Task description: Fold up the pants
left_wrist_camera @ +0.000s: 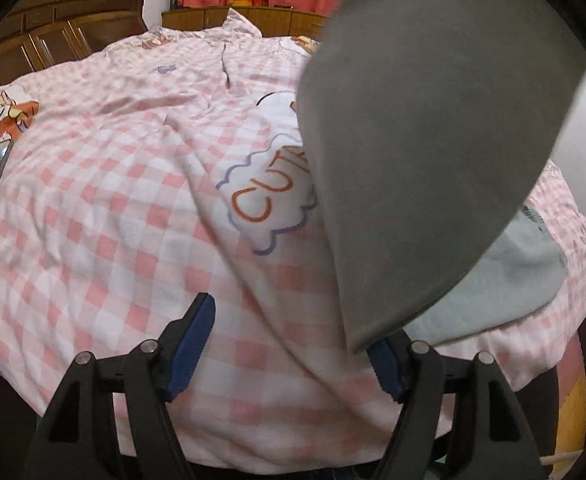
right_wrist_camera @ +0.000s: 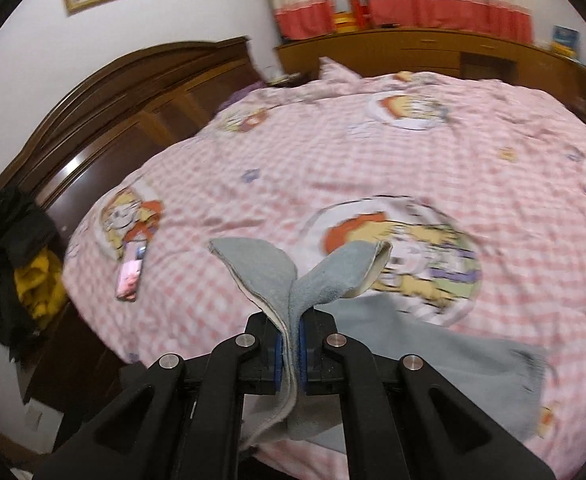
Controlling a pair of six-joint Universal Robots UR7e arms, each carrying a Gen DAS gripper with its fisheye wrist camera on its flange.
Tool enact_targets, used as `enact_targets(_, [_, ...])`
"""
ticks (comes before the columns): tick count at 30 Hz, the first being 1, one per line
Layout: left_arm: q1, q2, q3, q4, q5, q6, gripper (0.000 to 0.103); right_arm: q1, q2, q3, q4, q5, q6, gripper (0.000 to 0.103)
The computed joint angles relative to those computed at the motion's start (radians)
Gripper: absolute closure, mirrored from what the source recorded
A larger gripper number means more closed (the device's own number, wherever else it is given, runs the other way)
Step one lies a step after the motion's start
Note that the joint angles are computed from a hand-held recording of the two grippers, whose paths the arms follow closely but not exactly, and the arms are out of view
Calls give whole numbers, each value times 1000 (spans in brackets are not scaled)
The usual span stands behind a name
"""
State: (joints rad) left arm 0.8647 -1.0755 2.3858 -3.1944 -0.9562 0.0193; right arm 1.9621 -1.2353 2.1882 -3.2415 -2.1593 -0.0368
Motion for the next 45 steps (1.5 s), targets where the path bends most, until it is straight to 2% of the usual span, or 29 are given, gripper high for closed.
enact_targets(5, [-50,33,-13,21,16,-49,25,-54,-130,85,-20,-35,15,97])
enact_targets(8, [-105,76,-11,10,67,-43,22,-111,-209,146,-33,-32,12,97])
enact_targets(11, [-154,133,-12,18,139,-40,20,-202,-268,215,-69,-24,-10,97])
enact_targets(13, [-169,155,-13,42,171,-46,20,-270,-295,252,-93,10,-21,97])
enact_targets(15, [-178,179,-17,80,202,-60,20,-391,-330,299,-103,106,-25,97])
enact_targets(19, [-172,194,-18,75,207,-52,20,-574,-323,351,-144,244,-51,97])
enact_targets(21, [-175,201,-16,71,214,-48,20,-645,-294,369,-179,281,-65,97])
enact_targets(24, [-181,207,-14,77,222,-37,20,-706,-254,378,-217,300,-82,94])
enact_targets(29, [-180,165,1,87,181,-14,20,-763,-258,407,-266,377,-117,93])
enact_targets(32, [-168,114,21,91,131,-16,20,-746,-254,410,-279,357,-121,92])
enact_targets(35, [-167,85,33,100,124,-12,20,-716,-261,418,-295,314,-117,88])
enact_targets(37, [-176,69,41,115,136,2,20,-704,-273,425,-302,294,-111,83])
enact_targets(39, [-187,52,54,117,155,22,20,-682,-281,430,-319,246,-105,71])
enact_targets(41, [-185,26,63,128,149,36,20,-674,-291,441,-343,227,-110,65])
enact_targets(44, [-169,-11,57,161,116,24,20,-701,-303,451,-363,263,-106,53])
enact_targets(45, [-160,-16,52,157,94,21,20,-723,-311,445,-332,291,-90,53])
